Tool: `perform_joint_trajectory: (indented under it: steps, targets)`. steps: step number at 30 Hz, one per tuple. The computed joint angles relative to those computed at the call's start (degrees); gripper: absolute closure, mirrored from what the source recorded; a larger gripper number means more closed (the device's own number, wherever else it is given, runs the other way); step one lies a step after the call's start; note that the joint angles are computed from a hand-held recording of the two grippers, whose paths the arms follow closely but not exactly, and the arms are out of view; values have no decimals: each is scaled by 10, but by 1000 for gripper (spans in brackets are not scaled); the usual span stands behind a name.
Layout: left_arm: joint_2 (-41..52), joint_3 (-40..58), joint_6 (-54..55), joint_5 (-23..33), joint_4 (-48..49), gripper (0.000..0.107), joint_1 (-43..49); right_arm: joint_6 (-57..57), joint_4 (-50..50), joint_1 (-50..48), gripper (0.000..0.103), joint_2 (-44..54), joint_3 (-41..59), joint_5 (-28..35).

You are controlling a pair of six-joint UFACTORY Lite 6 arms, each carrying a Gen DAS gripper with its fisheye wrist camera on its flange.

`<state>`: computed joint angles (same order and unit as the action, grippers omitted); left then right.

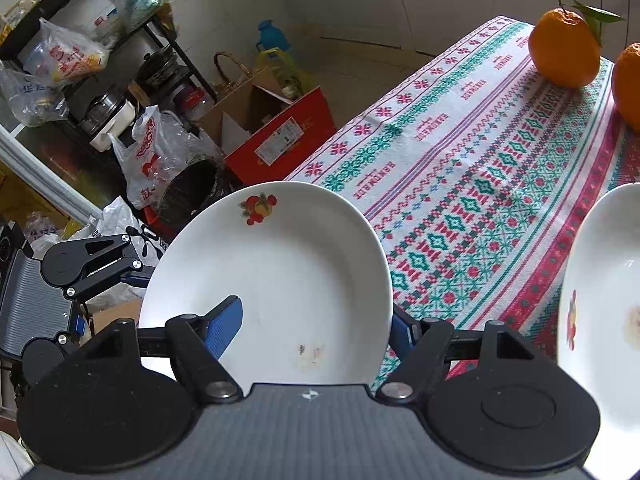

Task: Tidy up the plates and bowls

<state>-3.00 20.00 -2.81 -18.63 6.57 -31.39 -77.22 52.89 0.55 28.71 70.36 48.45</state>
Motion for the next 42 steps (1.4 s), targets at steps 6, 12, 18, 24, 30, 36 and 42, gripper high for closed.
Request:
perform_joint_trajectory:
  steps: [6,12,18,24,30,36,42]
  targets:
    - [35,41,-22,2,51,28,24,6,2,-4,23,22,36,-1]
    - [77,88,-65,1,115,28,47,16,6,-9,23,54,82,-1]
    - [127,134,-69,-2,132,28,58,23,6,-10,23,88,129,-1]
    - [161,165,-83,-7,151,27,67,35,3,-14,23,121,172,2]
    - [178,186,-72,-5,153,27,70,43,1,-15,23,140,193,-1]
    - [192,202,-59,-3,146,27,71,46,4,-15,23,151,204,-9]
    - [206,216,-56,-3,148,28,71,40,7,-13,23,150,201,-22]
